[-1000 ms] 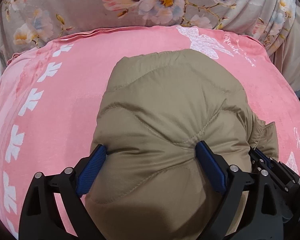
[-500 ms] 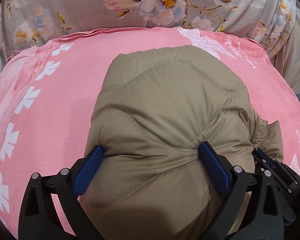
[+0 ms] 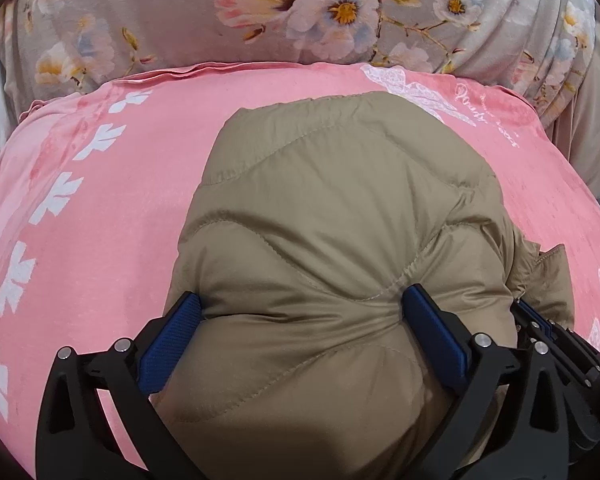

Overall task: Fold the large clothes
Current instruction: 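Grasp the folded coat bundle with the right gripper while the left gripper presses it, then grasp the bundle's edge with both grippers and roll it over onto itself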

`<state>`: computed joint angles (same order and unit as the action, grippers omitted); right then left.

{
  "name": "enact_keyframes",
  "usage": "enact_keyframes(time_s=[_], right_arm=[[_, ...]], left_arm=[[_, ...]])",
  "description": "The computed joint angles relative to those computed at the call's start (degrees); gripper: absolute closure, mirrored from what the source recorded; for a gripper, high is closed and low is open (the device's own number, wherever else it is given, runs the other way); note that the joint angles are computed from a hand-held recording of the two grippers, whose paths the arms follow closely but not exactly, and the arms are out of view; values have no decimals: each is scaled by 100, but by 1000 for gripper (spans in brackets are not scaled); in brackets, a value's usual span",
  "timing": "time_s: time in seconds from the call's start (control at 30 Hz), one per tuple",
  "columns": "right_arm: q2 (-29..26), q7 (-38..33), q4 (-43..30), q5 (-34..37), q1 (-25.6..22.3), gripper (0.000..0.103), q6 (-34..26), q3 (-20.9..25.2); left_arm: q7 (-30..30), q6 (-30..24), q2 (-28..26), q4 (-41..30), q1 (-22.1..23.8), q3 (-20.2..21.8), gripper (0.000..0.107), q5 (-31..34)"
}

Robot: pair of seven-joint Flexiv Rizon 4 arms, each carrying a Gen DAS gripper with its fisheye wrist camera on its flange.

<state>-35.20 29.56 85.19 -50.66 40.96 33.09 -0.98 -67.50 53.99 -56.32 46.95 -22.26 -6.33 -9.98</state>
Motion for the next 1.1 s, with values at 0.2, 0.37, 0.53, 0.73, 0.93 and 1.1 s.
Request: enact_keyframes(time_s=[0.2, 0.37, 0.53, 0.73, 0.93, 1.1], right_arm=[[296, 545, 539, -396, -130, 93, 717, -35], [841, 1065, 853, -302, 132, 40, 16, 221], [1054, 1112, 1040, -145, 258, 40, -140, 704], [826, 1307, 982, -134, 465, 33, 50, 742], [989, 3400, 1877, -1251, 291, 21, 1501, 403], [841, 3268, 1699, -1406, 228, 16, 1363, 478]], left_arm=[[185, -133, 104, 140, 175, -219, 8, -212], [332, -882, 640, 725, 709, -523, 9, -825], [674, -1259, 1299, 1691, 1180, -663, 9, -1391], [1177, -1157, 1673, 2476, 1301, -618, 8, -1602], [1061, -1556, 1423, 2351, 1430, -705, 8, -2040], [1139, -1754, 1254, 2210, 1452, -774, 8, -2173]])
